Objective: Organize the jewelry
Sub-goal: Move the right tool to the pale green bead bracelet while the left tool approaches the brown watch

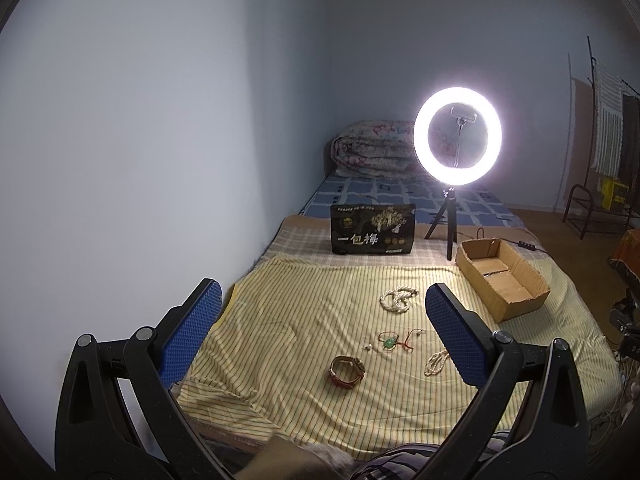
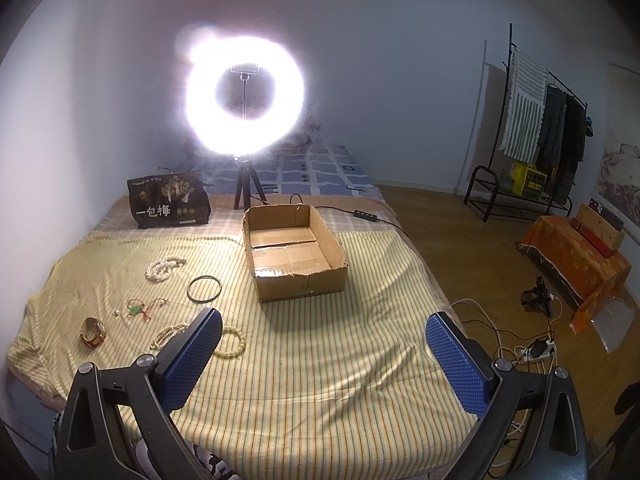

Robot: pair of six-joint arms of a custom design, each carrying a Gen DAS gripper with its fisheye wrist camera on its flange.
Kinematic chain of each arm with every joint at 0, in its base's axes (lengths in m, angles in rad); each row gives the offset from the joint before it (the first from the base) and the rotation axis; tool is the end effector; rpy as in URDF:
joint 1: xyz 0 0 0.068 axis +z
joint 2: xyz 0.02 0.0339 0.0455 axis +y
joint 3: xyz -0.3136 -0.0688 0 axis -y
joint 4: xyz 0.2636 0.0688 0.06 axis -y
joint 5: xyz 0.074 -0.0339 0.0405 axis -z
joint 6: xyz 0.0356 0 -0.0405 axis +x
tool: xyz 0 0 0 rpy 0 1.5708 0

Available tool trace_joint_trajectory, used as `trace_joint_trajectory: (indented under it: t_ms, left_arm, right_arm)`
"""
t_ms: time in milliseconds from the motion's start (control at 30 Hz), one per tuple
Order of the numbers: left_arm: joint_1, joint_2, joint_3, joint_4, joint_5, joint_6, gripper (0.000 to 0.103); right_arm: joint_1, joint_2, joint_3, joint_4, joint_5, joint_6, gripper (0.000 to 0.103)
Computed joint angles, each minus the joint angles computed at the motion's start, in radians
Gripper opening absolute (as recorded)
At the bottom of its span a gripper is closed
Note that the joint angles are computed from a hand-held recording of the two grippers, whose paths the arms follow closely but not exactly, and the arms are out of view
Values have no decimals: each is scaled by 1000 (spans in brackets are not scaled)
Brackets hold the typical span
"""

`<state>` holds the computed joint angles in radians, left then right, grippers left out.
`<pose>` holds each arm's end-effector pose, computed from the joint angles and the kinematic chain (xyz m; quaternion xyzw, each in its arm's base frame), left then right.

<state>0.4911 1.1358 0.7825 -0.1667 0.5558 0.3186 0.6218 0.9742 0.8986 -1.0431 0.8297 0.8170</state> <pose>0.2261 0.0996 0.3112 0.0654 0.8407 -0.0282 0.5368 0.1405 0.0684 0.3247 0.1768 0.8788 -0.1603 0.4131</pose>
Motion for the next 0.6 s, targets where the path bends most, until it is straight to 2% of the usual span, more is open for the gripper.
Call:
trace_joint_trajectory:
  t_ms: [167,300,433,533,600]
  left_arm:
    - [-11,56,-4,31,-42,15,103]
    - [-24,129,2,52,-87,44,103]
    - [-38,232,17,70,-125,85,103]
    - [-40,296,16,95,-140,113,103]
    - [-44,348,26,97,-153,131,95]
  right_arm:
    - [-37,17,-19,53,-29,-72,103]
    - [-87,23,-52,137,-82,-178,103]
    - [-153,38,-95,261,-181,-314,103]
    - [-190,71,-118,330,-247,-366,103]
    - [-218,106,-127,367,-286,-402,103]
